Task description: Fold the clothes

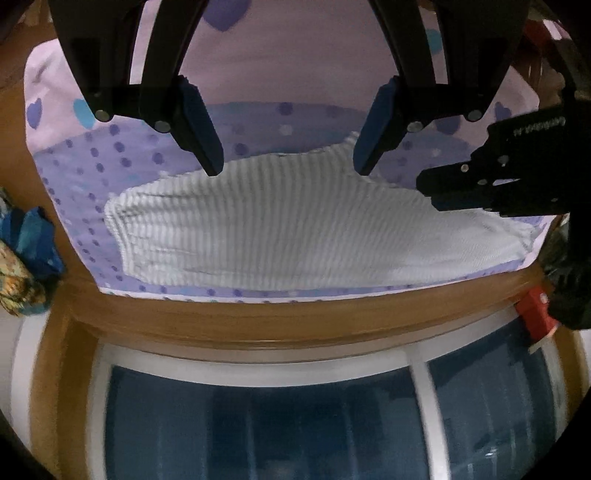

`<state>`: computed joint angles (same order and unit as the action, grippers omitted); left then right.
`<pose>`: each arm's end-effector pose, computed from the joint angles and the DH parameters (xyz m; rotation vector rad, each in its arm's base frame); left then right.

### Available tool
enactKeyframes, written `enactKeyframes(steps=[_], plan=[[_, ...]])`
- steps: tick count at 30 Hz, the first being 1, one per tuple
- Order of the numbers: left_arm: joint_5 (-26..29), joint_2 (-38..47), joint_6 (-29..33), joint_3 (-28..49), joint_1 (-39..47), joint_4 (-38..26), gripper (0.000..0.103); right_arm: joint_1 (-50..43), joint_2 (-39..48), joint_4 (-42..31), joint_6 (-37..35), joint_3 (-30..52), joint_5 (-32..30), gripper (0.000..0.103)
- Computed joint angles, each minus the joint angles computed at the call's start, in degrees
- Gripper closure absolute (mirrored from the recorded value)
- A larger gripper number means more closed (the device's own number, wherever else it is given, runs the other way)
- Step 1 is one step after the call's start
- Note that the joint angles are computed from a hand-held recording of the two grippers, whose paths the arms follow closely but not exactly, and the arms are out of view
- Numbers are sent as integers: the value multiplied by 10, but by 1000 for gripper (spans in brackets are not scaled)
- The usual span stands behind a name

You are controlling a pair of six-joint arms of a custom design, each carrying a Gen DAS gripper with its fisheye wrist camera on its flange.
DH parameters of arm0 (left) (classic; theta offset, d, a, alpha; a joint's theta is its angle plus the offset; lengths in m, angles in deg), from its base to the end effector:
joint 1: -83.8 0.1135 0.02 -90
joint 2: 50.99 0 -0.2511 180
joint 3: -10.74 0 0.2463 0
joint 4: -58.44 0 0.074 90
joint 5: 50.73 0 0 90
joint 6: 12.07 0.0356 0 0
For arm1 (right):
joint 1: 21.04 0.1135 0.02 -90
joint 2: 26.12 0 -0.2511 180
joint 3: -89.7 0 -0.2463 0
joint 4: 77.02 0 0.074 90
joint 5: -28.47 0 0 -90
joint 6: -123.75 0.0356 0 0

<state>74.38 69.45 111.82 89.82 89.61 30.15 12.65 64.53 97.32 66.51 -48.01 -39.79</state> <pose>0.3681 0.0169 0.0706 0.7570 2.4320 -0.6017 0.2148 0.1274 0.0939 0.1311 2.4183 0.0418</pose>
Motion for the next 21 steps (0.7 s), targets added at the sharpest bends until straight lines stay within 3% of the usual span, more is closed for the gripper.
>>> enactKeyframes(steps=[2,8,16,21], plan=[[9,5,-12,4,-16,7,78,-22,-21,-5,-13,-14,-17,29],[-30,43,-78,36,-105,34,78,-102,-58,11,-89,-55,-32,29],[-105,86,-243,56,-217,111,78,-327,25,106,-301,-49,-223,29],[-175,105,-345,70,-277,160,78,-465,90,89,-440,14,-370,29]])
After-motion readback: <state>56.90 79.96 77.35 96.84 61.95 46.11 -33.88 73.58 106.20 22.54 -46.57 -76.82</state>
